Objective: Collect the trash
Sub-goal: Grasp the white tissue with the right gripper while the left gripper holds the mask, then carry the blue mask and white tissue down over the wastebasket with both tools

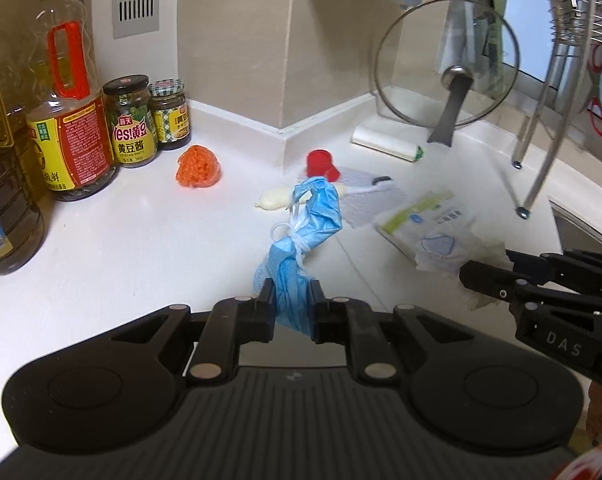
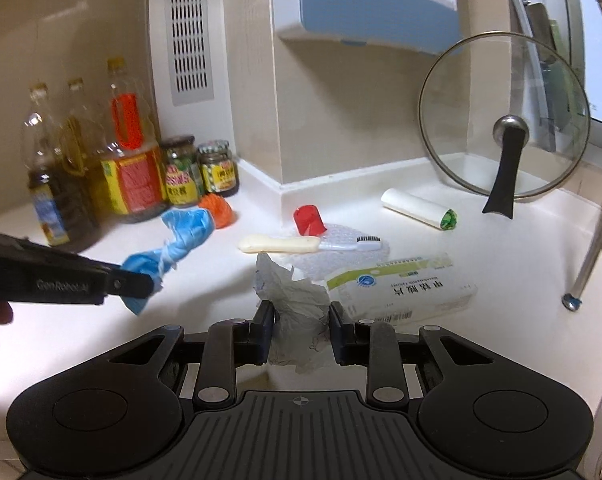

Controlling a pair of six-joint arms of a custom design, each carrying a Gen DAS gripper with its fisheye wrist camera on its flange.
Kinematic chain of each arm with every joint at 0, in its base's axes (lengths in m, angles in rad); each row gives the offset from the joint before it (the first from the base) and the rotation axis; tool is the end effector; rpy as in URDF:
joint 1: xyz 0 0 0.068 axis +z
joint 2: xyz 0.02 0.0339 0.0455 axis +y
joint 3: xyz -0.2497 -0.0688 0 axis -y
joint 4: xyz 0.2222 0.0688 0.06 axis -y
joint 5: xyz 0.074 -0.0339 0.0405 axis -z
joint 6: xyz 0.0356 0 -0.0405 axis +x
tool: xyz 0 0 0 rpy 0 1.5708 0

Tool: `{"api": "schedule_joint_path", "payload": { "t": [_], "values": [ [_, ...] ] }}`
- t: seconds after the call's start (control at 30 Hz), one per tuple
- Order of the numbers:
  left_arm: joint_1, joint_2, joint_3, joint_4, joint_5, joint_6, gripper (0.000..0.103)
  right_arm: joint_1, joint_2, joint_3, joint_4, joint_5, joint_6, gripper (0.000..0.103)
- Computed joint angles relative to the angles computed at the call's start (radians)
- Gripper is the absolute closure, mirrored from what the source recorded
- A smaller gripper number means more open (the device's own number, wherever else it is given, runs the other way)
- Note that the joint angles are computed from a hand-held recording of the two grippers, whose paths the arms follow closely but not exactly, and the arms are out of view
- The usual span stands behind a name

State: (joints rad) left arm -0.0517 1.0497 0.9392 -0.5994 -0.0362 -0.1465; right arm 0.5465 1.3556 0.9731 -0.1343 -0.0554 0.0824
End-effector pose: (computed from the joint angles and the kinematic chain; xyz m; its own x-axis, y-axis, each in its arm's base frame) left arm 0.2060 -0.0094 0.2938 -0.6475 -0.1126 -0.7537 -0.0710 0.9936 -0.0874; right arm 0.2471 0.1526 0.2760 -0.4668 -0.1878 -0.8642 -0.5234 0.8463 0.0988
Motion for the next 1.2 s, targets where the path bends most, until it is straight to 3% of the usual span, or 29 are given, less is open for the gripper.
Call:
{"api": "schedule_joint_path", "payload": {
  "t": [0.37, 0.57, 0.8, 1.0, 1.2],
  "values": [
    [-0.311, -0.255, -0.038, -0.257, -0.225, -0.207, 0.089, 0.027, -0.325, -0.170, -0.134, -0.034, 0.048, 0.073],
    [-0.598, -0.309, -0.039, -0.405, -0.417, -0.448, 0.089, 0.052, -0.473, -0.234, -0.239, -0.039, 0.071, 0.073],
    [-0.987, -0.277, -0.047, -0.594, -0.604, -0.848, 0.089, 0.079, -0.626, -0.301, -0.380, -0.047, 0.114, 0.073],
    [-1.218, -0.217, -0.098, -0.686, -0.634, -1.144, 0.089, 0.110, -0.710, -0.369, -0.472, -0.046, 0.147, 0.073],
    [-1.327, -0.178, -0.173, -0.689, -0.591, -1.308, 0.089, 0.165, -0.744, -0.434, -0.510, -0.022, 0.175, 0.073]
  ]
}}
